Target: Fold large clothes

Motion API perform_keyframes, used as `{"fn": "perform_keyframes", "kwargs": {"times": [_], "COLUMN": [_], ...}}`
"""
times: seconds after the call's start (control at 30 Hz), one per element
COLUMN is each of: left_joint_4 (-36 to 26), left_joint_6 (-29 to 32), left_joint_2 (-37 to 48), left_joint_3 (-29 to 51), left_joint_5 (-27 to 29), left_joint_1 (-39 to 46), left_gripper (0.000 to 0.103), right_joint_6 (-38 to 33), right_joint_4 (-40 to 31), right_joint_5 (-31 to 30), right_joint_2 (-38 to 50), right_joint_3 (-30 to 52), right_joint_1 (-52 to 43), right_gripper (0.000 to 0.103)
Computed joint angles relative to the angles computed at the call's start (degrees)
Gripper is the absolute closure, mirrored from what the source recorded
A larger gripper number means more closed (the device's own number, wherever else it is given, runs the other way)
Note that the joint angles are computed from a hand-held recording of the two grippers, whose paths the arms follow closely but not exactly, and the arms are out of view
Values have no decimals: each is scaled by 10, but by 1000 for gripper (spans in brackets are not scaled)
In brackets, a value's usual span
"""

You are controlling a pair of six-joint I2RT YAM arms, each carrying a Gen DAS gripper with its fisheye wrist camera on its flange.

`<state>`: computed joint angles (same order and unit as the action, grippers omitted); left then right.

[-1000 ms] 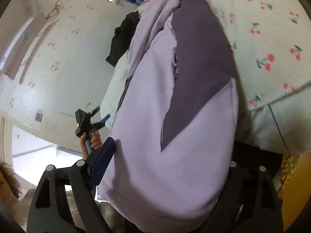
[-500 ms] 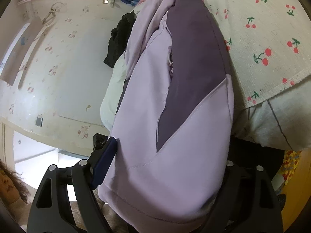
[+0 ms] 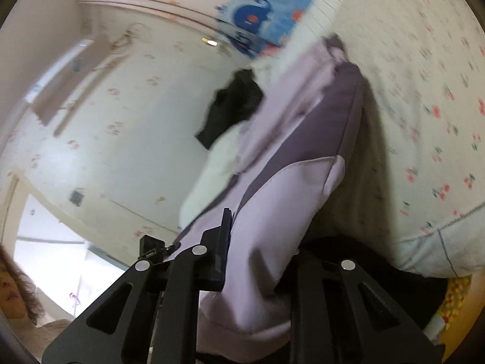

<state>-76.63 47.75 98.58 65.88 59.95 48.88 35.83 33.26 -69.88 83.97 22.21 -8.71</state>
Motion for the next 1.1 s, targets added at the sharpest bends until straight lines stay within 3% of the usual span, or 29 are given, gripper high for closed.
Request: {"fn": "perform_keyframes", "kwargs": {"times": [0.03,0.1,0.2,0.27,0.3,0.37,0.43,0.47,0.6,0.7,0.73,0.77,0.8,0.87,0.97,1.03,1.07,1.1], "left_joint_4": [-28,-112,-118,-87,-61,-31,-35,-29,-14,43,57,61,49,49,-4,-56,-75,-71], "left_joint_6": [33,127,187,187,181,180,188,185,168,131,118,109,117,120,162,212,228,231], "left_joint_2": [-4,6,30,68,83,121,162,175,192,152,137,122,118,73,36,39,46,51], "left_joint_3": [2,31,25,6,-7,-17,-7,-5,-6,-49,-62,-71,-71,-83,-74,-54,-43,-40], "left_joint_5": [0,-20,-114,-166,-182,-192,-177,-170,-151,-136,-135,-128,-124,-116,-81,-51,-46,-52], "left_joint_1": [10,35,41,45,48,64,81,85,67,44,39,35,33,35,51,63,65,65], "left_gripper": [87,87,81,73,69,46,33,26,22,22,28,49,62,78,86,86,86,86], "right_joint_6": [-25,-131,-452,-546,-559,-612,-659,-664,-616,-499,-446,-359,-251,-182,-78,7,-13,-98], "right_joint_4": [-44,-210,-581,-655,-653,-670,-684,-679,-620,-486,-419,-311,-178,-98,-1,115,82,-48], "right_joint_5": [-9,-37,-21,26,31,8,-22,-27,-26,-45,-54,-48,-38,-34,-50,-63,-63,-53], "right_joint_2": [-32,-91,-52,29,65,126,179,195,225,192,177,153,142,105,47,43,34,16], "right_joint_3": [-1,17,96,106,103,102,106,108,113,75,53,18,-14,-44,-71,-89,-84,-58], "right_joint_1": [-9,-37,-69,-78,-86,-116,-149,-154,-131,-91,-74,-54,-28,-20,-24,-20,-20,-18], "right_gripper": [87,87,79,66,64,58,50,45,41,46,66,75,77,82,84,84,84,82]}}
